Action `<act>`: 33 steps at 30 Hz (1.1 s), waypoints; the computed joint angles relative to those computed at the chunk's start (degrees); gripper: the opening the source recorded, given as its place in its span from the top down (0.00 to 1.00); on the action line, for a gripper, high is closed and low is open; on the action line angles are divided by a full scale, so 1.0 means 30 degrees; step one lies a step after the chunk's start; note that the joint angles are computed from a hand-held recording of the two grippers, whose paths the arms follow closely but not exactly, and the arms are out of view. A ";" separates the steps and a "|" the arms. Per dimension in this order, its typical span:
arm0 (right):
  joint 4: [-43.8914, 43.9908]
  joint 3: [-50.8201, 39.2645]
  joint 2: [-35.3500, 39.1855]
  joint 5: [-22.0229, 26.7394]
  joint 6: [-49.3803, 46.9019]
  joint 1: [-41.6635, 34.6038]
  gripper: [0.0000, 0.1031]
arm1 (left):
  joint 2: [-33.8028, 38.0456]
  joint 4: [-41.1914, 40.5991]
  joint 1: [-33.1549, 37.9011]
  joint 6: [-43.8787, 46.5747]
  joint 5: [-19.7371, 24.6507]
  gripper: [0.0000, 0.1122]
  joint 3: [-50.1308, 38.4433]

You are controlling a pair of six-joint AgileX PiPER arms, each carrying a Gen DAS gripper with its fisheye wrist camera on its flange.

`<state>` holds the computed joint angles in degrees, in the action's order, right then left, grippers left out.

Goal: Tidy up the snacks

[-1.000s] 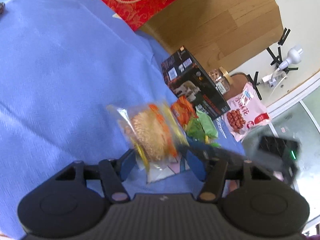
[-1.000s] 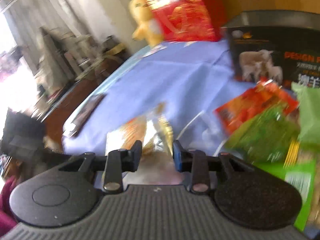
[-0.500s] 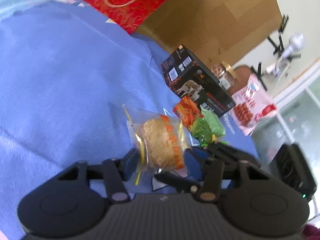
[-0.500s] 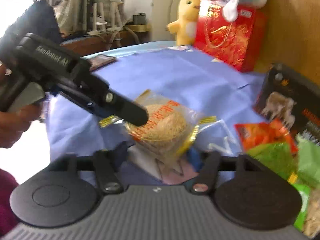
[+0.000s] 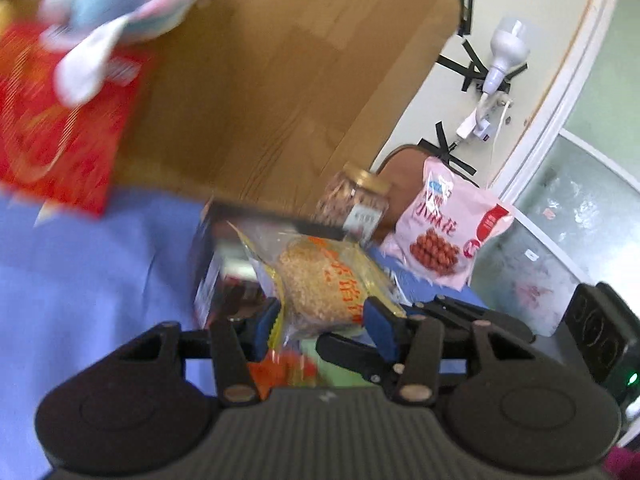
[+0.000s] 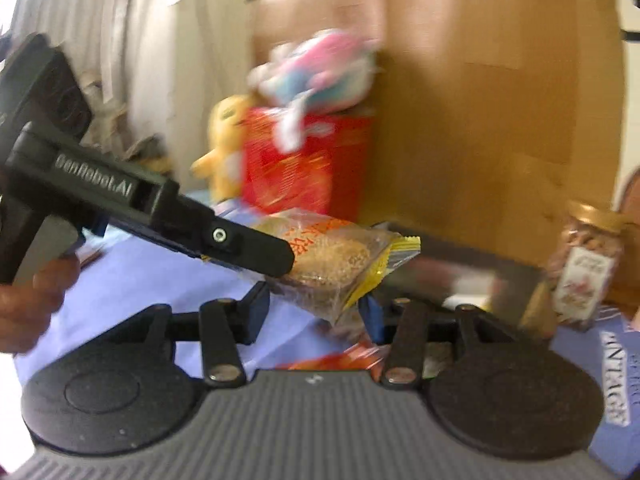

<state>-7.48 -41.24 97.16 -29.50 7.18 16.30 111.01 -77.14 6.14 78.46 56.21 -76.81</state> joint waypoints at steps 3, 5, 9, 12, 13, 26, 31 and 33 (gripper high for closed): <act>-0.3173 -0.2334 0.1360 0.1388 0.3766 -0.1791 0.50 | 0.1972 0.0984 -0.1402 -0.2231 -0.0910 0.59 -0.3329; -0.4520 -0.3807 0.2400 0.2359 0.5689 -0.2221 0.50 | 0.3224 0.1990 -0.2000 -0.4023 -0.1368 0.59 -0.5278; -0.2002 -0.5431 0.3722 0.3569 0.3462 -0.1898 0.44 | 0.4816 0.3916 -0.2838 -0.6548 -0.2673 0.54 -0.7576; -0.1353 -0.4814 0.3544 0.2785 0.2658 -0.1976 0.43 | 0.4819 0.4374 -0.3165 -0.6900 -0.4078 0.49 -0.7376; -0.0915 -0.4114 0.3175 0.2150 0.2289 -0.2037 0.43 | 0.4679 0.3884 -0.3032 -0.6355 -0.3980 0.49 -0.7066; 0.1159 0.2117 0.1161 0.0061 0.3071 -0.1107 0.34 | -0.0608 -0.1668 0.0330 0.3166 -0.0915 0.45 0.4683; 0.4305 0.1215 0.1872 0.1439 0.0404 -0.0540 0.51 | -0.1054 -0.0658 0.1409 0.3019 -0.1076 0.45 0.6023; 0.2078 0.1624 0.1042 0.1569 0.3009 -0.0926 0.52 | -0.1349 -0.0647 0.2162 0.3247 -0.0811 0.45 0.6391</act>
<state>-1.24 -36.37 100.28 -24.79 16.21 13.53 106.96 -79.08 12.63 88.20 53.78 -57.64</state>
